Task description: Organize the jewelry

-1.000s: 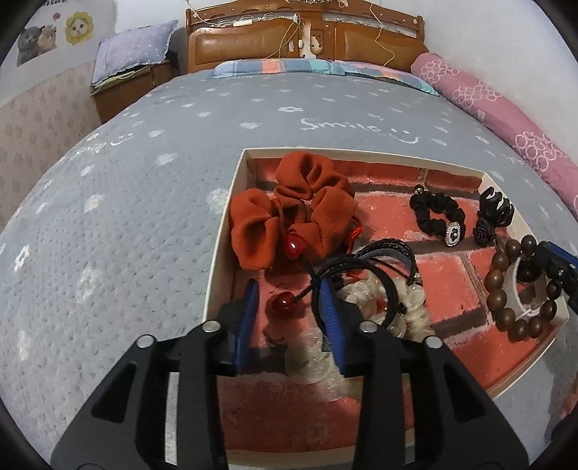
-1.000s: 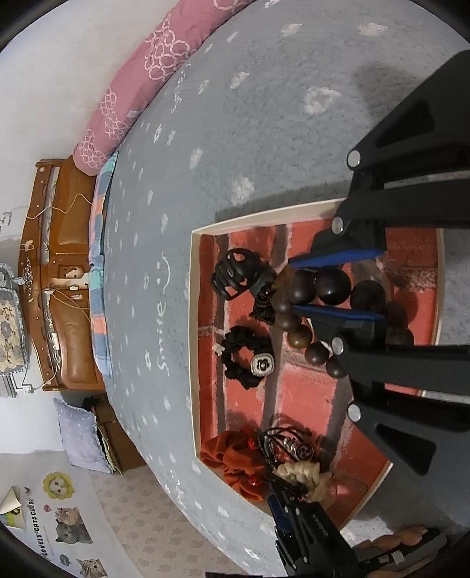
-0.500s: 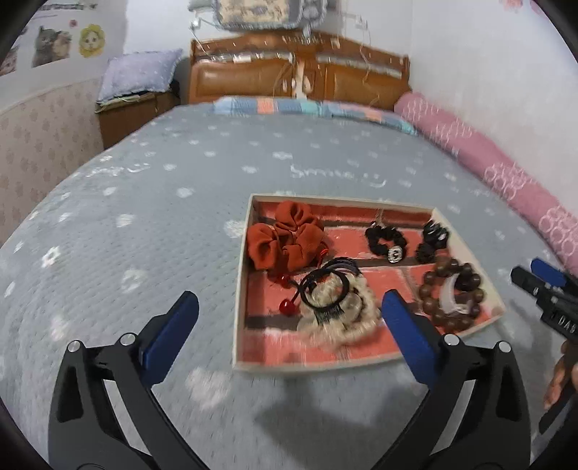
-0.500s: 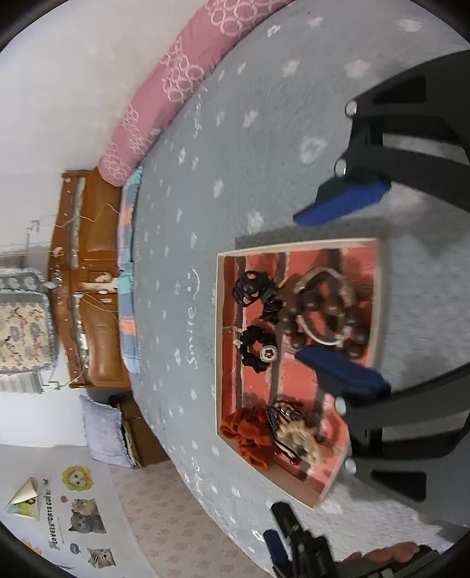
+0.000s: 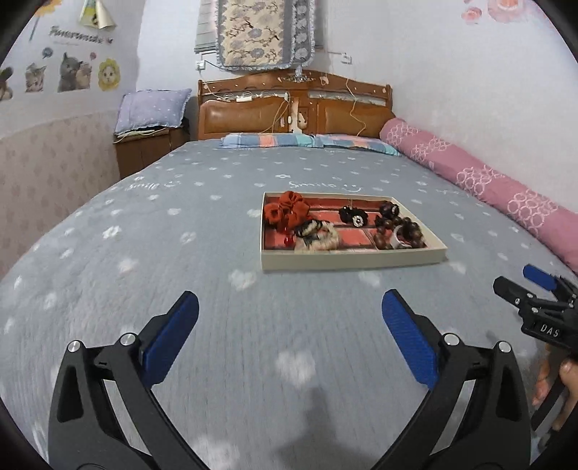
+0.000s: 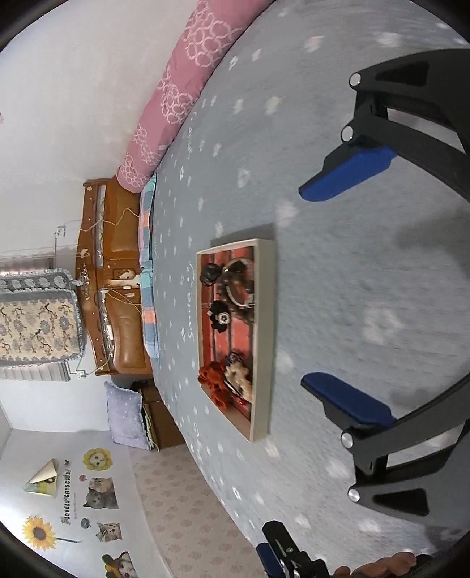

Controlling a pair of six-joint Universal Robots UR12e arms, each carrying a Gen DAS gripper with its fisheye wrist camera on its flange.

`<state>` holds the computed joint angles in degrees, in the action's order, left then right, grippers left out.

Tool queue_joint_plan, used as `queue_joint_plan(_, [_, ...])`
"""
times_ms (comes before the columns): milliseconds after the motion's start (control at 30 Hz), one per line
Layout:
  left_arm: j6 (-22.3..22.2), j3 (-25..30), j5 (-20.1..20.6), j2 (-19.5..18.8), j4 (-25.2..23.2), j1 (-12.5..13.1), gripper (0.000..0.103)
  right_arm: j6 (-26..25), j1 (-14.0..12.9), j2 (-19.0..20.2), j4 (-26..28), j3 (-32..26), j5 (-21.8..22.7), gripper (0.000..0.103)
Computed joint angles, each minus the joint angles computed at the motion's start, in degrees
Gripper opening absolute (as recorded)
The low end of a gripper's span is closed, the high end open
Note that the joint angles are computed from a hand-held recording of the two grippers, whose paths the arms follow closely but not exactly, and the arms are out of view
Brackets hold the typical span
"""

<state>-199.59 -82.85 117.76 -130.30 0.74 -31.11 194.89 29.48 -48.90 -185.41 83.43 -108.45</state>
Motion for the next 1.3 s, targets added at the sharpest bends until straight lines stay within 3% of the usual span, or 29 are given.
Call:
queue_joint_plan(167, [-3.5,-5.5,0.7,1.2,9.4,-2.0,0.098,3.3,1.0,-2.4,-5.1,6.3,-1.3,0.097])
queue_joint_plan(333, [-3.6,-7.5,4.7,1.0,12.6,-4.0,0.098,0.2,2.8,-2.8,-9.9,9.2,-4.9,0.097])
queue_joint_plan(500, [-0.2,-7.5,13.4,-0.5,16.7,-6.7,0.098,-1.5,4.1,-3.2,-15.6,11.1,-7.0,0.098])
queue_joint_plan(600, [2.2,-7.2,16.3,-1.1,18.7,-7.7,0.098,-2.1,4.6,-3.4,-17.3,12.0,-7.4,0.099])
queue_joint_plan(967, [5.2,-7.6,17.4,-1.7,22.6,-8.7,0.098,-1.7,4.9,-3.3,-17.8,12.7,-8.2,0.099])
queue_joint_plan(1300, [3.1,-8.4,16.1,-1.2,21.6,-8.3,0.098,-1.9,5.2,-3.0,-18.4,12.8,-8.9,0.099])
